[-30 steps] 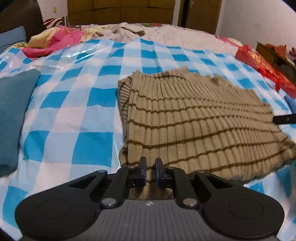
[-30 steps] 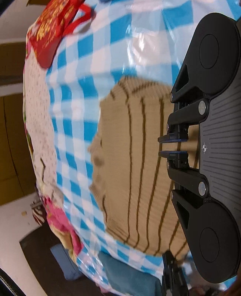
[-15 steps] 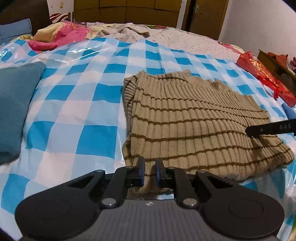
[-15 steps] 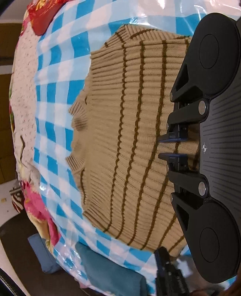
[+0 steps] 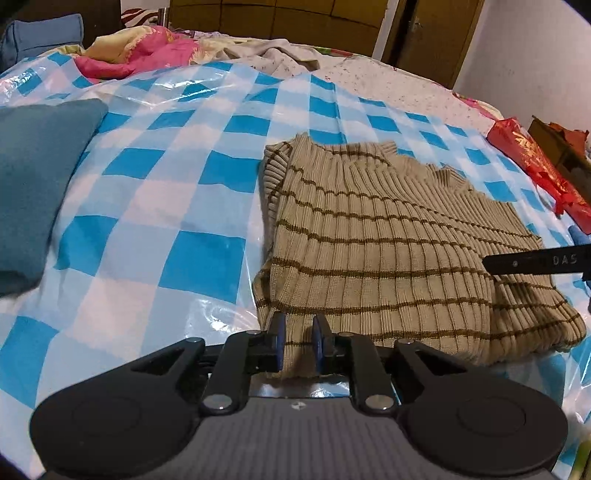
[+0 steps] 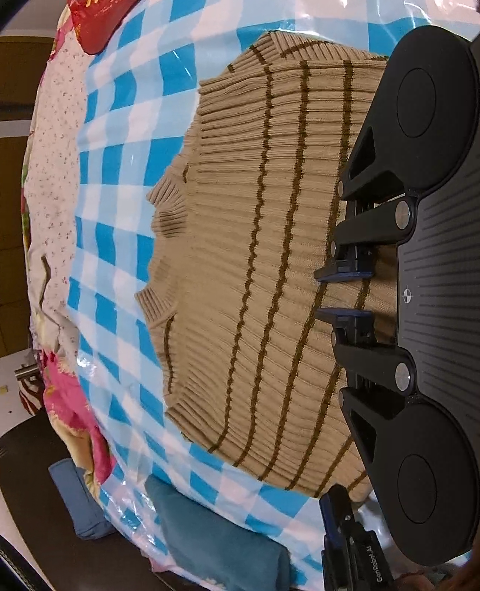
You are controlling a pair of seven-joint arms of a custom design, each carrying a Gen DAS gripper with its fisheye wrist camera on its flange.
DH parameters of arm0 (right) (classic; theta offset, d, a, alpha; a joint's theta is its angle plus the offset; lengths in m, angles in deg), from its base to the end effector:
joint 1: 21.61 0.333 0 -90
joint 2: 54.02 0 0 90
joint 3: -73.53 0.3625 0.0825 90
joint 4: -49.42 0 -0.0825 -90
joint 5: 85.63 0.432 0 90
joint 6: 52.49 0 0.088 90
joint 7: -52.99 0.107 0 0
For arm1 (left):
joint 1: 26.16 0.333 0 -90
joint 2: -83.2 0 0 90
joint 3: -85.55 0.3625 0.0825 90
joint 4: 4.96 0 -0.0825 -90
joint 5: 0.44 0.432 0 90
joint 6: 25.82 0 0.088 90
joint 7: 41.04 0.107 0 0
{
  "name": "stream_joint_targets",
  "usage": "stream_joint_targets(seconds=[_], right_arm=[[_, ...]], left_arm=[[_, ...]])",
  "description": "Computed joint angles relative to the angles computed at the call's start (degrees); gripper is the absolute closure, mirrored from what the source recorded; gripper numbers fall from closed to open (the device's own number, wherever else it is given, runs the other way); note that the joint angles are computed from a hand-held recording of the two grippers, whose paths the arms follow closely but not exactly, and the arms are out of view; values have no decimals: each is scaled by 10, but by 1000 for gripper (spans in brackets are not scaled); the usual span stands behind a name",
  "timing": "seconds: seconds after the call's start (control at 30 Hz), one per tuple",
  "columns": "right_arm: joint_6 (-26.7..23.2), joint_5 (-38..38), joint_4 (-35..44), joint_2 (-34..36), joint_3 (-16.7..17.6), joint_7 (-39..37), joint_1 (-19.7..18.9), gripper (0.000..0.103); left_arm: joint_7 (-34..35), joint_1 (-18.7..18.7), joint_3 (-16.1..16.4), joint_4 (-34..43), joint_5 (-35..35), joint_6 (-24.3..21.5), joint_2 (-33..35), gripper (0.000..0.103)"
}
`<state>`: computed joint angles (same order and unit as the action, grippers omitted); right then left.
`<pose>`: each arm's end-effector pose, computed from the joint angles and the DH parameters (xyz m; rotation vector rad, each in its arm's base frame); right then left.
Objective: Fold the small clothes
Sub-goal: 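Hold both open grippers above the folded tan sweater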
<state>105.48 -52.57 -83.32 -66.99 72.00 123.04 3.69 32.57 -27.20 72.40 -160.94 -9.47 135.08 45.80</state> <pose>0.5100 0.1991 0.5262 -1.9301 1.4279 -0.1937 0.3917 -0.0976 0.5107 -1.9924 1.6950 -0.8370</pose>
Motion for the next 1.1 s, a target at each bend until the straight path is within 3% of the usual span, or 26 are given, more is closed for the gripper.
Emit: stream_joint_targets(seconds=[0.27, 0.43, 0.77, 1.1], right_arm=[[8, -3, 12, 1, 3, -15, 11, 84], [0, 27, 33, 11, 4, -35, 22, 84], [-9, -14, 56, 31, 31, -4, 2, 83], [-23, -12, 36, -1, 10, 24, -4, 81]], left_arm=[[-6, -10, 14, -10, -21, 6, -9, 74], [-4, -4, 2, -7, -10, 3, -6, 72], [8, -24, 24, -19, -39, 28, -6, 69], [16, -30, 29, -26, -60, 41, -10, 68]])
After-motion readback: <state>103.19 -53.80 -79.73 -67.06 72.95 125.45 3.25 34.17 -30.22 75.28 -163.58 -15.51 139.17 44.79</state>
